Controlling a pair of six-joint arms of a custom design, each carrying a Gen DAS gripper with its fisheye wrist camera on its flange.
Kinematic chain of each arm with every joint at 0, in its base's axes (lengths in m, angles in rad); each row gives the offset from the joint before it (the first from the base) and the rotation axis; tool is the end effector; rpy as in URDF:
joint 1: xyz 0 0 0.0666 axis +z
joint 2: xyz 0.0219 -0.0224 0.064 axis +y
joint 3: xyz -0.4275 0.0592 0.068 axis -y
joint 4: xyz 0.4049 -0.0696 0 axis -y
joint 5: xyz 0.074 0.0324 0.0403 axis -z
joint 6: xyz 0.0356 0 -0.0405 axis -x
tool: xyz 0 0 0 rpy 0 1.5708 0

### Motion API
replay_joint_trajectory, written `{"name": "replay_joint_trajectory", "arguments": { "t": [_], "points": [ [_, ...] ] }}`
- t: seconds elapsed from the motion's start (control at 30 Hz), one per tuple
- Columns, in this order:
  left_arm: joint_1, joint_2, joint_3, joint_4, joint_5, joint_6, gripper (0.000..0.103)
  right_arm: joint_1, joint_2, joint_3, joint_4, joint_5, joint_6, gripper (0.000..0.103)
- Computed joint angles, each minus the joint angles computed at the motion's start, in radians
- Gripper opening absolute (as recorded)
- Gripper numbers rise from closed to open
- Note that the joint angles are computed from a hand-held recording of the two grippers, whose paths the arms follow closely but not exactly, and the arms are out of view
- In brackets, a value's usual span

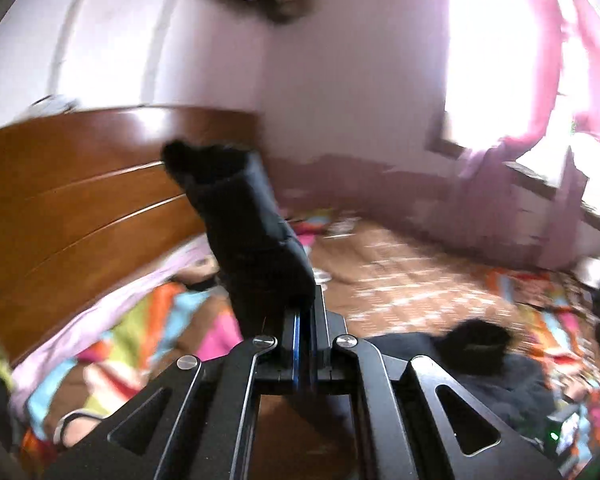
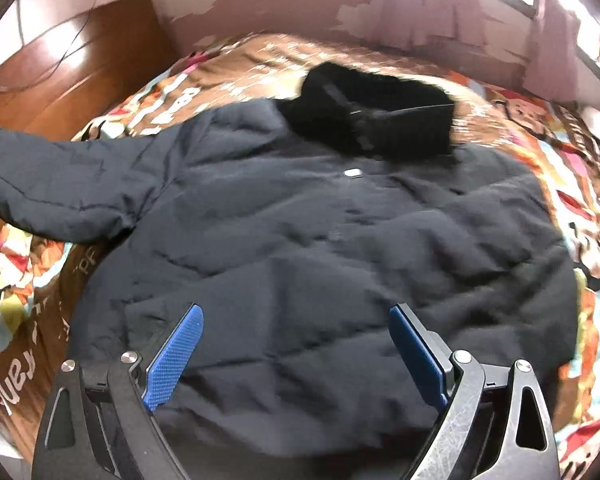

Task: Fold large clothes
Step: 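Lift the sleeve with the left gripper and lay it across the body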

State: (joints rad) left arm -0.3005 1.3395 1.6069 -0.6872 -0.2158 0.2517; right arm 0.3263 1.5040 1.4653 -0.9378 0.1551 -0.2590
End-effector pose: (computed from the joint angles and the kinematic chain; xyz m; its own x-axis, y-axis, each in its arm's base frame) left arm 0.4605 -0.1351 0.6248 -0.4025 -0.1299 -0.9061 0.0022 0.9897 -0.1429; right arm 0.5009 0.1633 0.4555 -0.8188 -0.0099 -0.5740 -0.0259 0.9995 0.0197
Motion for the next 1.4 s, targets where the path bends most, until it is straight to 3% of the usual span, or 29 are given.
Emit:
{"name": "replay_joint_trajectory", "arguments": {
  "t": [0.27,0.47,0.6,0.83,1.0,1.17,1.27,1.33,1.4],
  "points": [
    [-0.194,0.084,0.081,0.015,0.126,-0.035,0.001,-0.151,-0.155,-0.075,0.004,-0.032,0.021,0.093],
    [-0.306,0.204,0.177,-0.054,0.179,-0.069,0.001,-0.256,-0.21,-0.1,-0.042,-0.065,0.035,0.093],
    [-0.377,0.281,0.219,-0.103,0.21,-0.047,0.001,-0.333,-0.228,-0.123,-0.047,-0.138,0.02,0.093],
    [-0.476,0.398,0.245,-0.164,0.187,-0.016,0.0,-0.45,-0.238,-0.144,-0.06,-0.267,-0.049,0.093],
    [-0.49,0.449,0.214,-0.2,0.231,0.011,0.0,-0.492,-0.236,-0.164,-0.038,-0.407,-0.097,0.093],
    [-0.496,0.471,0.195,-0.239,0.266,-0.036,0.0,-0.487,-0.199,-0.166,-0.023,-0.539,-0.144,0.091],
    [-0.493,0.472,0.169,-0.252,0.28,-0.053,0.0,-0.463,-0.175,-0.166,-0.018,-0.554,-0.195,0.084],
    [-0.489,0.473,0.16,-0.262,0.297,-0.058,0.0,-0.452,-0.153,-0.159,-0.029,-0.553,-0.22,0.065],
    [-0.488,0.463,0.14,-0.256,0.304,-0.054,0.001,-0.438,-0.115,-0.14,-0.072,-0.552,-0.248,0.056]
  ]
}}
